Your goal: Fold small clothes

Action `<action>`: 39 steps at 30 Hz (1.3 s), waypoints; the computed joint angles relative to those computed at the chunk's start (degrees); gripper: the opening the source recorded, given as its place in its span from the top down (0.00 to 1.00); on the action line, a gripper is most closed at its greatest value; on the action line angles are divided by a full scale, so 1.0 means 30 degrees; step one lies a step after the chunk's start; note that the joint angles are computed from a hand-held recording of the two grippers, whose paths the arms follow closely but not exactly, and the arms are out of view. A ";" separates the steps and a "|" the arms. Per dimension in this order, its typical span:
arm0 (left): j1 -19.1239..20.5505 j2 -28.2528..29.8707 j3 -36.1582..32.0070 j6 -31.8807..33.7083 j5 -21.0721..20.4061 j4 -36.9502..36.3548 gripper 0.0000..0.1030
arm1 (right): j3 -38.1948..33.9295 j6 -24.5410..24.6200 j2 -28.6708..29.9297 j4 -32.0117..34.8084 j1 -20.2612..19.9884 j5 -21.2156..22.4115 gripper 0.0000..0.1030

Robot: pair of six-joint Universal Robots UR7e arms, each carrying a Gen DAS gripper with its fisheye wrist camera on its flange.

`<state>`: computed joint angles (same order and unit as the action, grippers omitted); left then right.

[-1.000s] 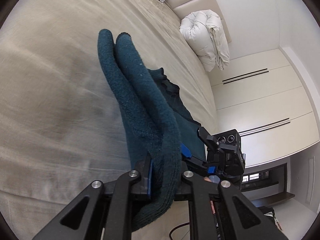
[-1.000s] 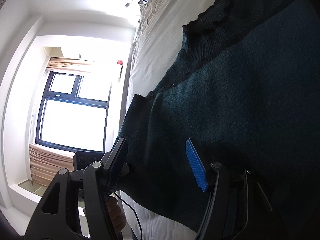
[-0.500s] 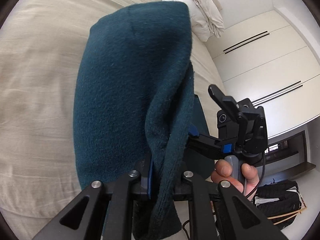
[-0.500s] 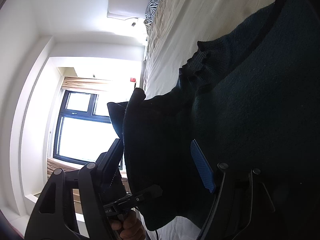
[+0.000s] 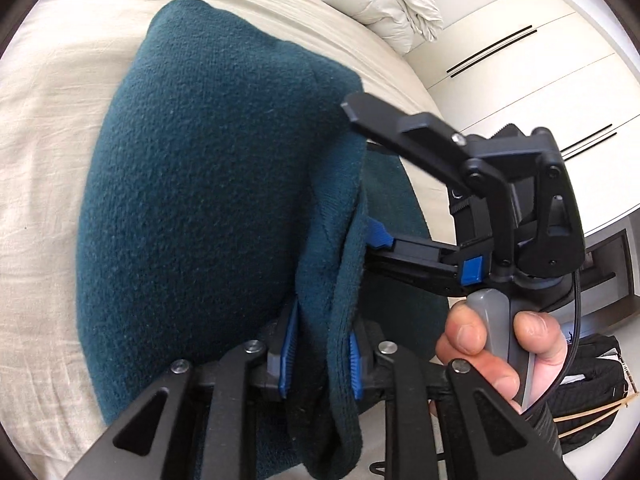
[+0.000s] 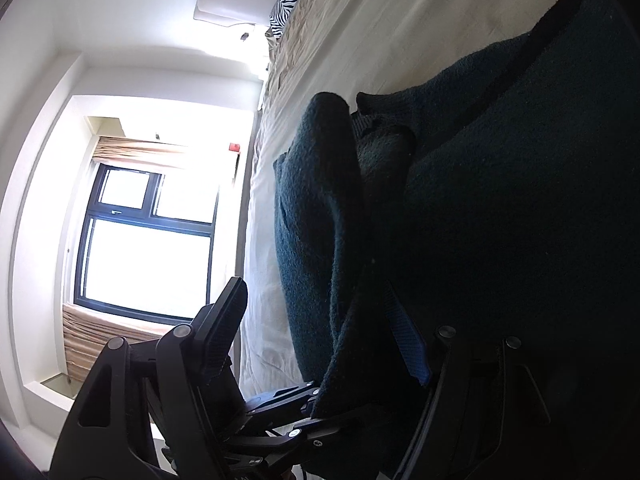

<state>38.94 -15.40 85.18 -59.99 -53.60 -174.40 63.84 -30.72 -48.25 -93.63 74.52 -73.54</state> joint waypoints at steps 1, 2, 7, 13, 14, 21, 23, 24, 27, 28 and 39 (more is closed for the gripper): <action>-0.0045 -0.0021 0.0188 0.0089 0.0043 -0.0297 0.77 | 0.0059 -0.0135 0.0005 -0.0143 0.0128 -0.0472 0.34; -0.0070 -0.0120 0.0445 0.0140 0.0015 -0.0535 0.76 | 0.0057 -0.0248 0.0035 -0.0228 0.0239 -0.0953 0.38; -0.0422 -0.0621 0.1922 0.0004 -0.0087 -0.2020 0.63 | -0.0254 0.0125 0.0312 -0.0560 0.0402 -0.2614 0.69; -0.1213 -0.1113 0.2693 0.0168 0.0451 -0.1389 0.56 | -0.0117 0.0032 0.0134 -0.1595 0.0554 -0.3775 0.84; -0.1318 -0.1192 0.2761 0.0209 0.0582 -0.1230 0.56 | -0.0159 -0.0063 0.0127 -0.1696 0.0620 -0.4021 0.86; -0.1925 -0.1515 0.3452 0.0782 0.1063 -0.2220 0.49 | -0.0450 -0.0648 -0.0460 -0.2177 0.0822 -0.4857 0.89; -0.2041 -0.1544 0.3697 0.1058 0.0946 -0.2862 0.46 | -0.0931 -0.0634 -0.0369 -0.2103 0.0743 -0.4870 0.89; -0.2062 -0.1543 0.3732 0.1122 0.1010 -0.2874 0.45 | -0.1199 -0.0667 -0.0342 -0.2006 0.0675 -0.4900 0.89; -0.2113 -0.1531 0.3710 0.1124 0.0968 -0.2703 0.45 | -0.2074 -0.0718 -0.0231 -0.1590 0.0511 -0.4980 0.89; -0.2071 -0.1511 0.3641 0.1129 0.0980 -0.2664 0.45 | -0.2246 -0.0663 -0.0276 -0.1505 0.0528 -0.5010 0.89; -0.1776 -0.1398 0.2799 0.1493 0.0784 -0.2059 0.45 | -0.5058 -0.0523 0.0456 -0.0453 0.0039 -0.5119 0.89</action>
<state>33.61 -19.59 93.57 -55.51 -51.25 -180.58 48.67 -32.29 -46.88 -94.99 74.63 -88.90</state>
